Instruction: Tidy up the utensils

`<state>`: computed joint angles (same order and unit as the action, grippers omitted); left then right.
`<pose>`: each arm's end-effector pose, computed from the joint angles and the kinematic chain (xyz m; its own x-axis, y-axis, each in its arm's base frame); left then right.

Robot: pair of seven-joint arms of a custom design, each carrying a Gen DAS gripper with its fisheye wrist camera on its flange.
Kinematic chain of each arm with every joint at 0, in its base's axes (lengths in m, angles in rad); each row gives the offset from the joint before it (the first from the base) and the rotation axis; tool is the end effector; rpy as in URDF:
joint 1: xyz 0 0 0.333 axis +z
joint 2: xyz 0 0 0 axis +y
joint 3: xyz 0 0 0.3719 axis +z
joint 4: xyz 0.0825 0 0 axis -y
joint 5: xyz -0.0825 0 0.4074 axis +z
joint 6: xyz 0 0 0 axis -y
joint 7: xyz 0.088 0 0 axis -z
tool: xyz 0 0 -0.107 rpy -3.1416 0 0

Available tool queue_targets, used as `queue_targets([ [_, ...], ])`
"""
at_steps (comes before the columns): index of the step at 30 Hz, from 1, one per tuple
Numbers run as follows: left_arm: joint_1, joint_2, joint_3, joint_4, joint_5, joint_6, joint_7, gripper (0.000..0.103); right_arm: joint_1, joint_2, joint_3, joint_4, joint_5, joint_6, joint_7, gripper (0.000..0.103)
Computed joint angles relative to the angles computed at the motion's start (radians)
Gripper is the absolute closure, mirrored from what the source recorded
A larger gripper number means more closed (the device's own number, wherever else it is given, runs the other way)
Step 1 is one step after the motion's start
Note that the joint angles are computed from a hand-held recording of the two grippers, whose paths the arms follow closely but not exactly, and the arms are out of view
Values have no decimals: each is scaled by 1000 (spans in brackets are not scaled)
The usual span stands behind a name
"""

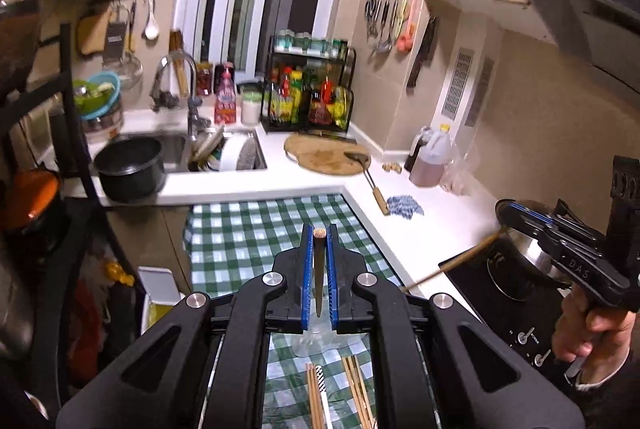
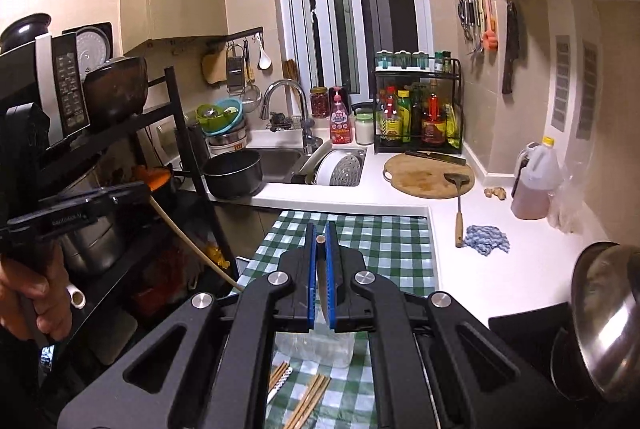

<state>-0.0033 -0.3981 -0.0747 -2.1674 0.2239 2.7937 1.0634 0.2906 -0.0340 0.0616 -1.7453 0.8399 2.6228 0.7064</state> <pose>0.4820 -0.0566 0.7259 0.1424 -0.9722 0.1858 -0.4903 -0.2324 -0.8400 0.5897 0.1991 0.7284 0.6642 -0.7418 -0.0928 -0.3921 -0.2399 -0.8881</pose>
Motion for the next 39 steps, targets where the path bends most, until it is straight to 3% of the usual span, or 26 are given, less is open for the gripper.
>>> queue_targets([
  [7, -25, 151, 18, 45, -64, -24, 47, 97, -4, 160, 24, 88, -136, -31, 151, 99],
  [16, -29, 242, 11, 37, -150, -27, 121, 97, -6, 227, 41, 74, -261, -28, 242, 97],
  [18, -27, 247, 7, 37, -159, -35, 130, 96, 1, 233, 37, 66, -304, -21, 275, 85],
  [20, -18, 245, 0, 33, -146, -27, 116, 93, 4, 229, 36, 49, -329, 7, 298, 68],
  [24, 12, 205, -24, 4, -57, 15, 39, 80, 12, 200, 36, 5, -380, 76, 318, 63],
  [29, 67, 117, -68, -53, 98, 75, -111, 73, 17, 139, 31, -61, -426, 161, 351, 61],
  [39, 171, -102, -189, -226, 335, 136, -360, 56, 17, -28, 23, -234, -409, 244, 333, 60],
])
